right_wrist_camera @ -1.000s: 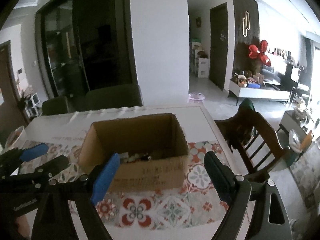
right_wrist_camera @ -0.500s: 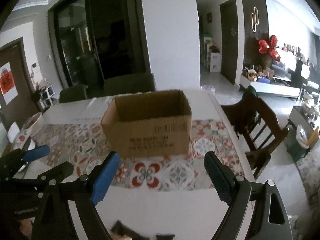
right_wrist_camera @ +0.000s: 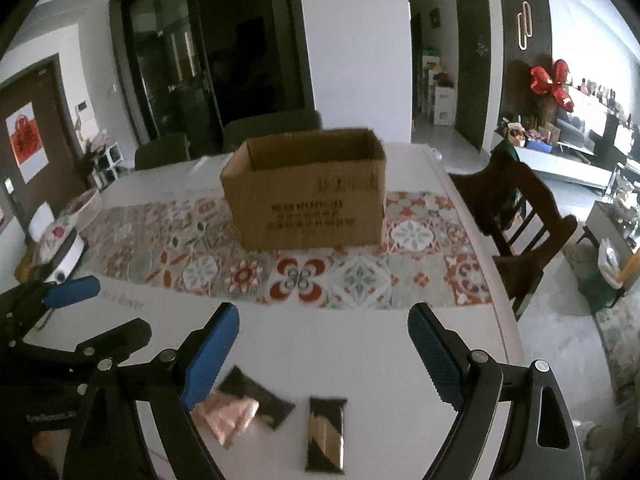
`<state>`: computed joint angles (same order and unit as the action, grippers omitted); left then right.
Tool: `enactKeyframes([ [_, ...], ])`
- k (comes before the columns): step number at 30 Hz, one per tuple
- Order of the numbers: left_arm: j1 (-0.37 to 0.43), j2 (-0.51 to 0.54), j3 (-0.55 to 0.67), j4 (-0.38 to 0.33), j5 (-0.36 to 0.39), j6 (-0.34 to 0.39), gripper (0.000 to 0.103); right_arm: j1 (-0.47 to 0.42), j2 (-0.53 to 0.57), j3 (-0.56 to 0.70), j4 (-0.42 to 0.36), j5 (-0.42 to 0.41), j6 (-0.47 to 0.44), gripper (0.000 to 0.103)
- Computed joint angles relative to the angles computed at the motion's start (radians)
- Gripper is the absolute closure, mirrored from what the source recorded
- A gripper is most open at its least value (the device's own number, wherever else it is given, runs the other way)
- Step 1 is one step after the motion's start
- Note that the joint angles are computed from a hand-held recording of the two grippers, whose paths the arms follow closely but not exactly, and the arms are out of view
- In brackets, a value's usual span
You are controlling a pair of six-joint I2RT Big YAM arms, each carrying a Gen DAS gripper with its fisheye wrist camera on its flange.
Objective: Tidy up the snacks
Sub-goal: 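Withdraw both tools from the box back to the remaining snacks, then close the left tool on the beige printed pouch while the right tool grasps the black-and-gold bar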
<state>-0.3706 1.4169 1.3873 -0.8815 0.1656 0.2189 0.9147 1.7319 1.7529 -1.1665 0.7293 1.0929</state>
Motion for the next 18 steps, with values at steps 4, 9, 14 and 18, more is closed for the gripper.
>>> enactKeyframes([
  [4,0.000,-0.005,-0.040,-0.011,0.002,0.003,0.016,0.012,0.010,-0.025,-0.019,-0.058,0.025,0.016],
  [9,-0.007,-0.006,-0.080,-0.033,0.003,0.016,0.016,0.022,0.010,-0.067,-0.007,-0.123,0.039,0.016],
  [14,-0.011,0.018,-0.100,-0.049,0.012,0.018,0.016,0.025,0.014,-0.101,0.015,-0.183,0.047,0.016],
  [18,-0.020,0.048,-0.109,-0.058,-0.005,0.020,0.016,0.016,0.025,-0.127,0.034,-0.249,0.050,0.016],
])
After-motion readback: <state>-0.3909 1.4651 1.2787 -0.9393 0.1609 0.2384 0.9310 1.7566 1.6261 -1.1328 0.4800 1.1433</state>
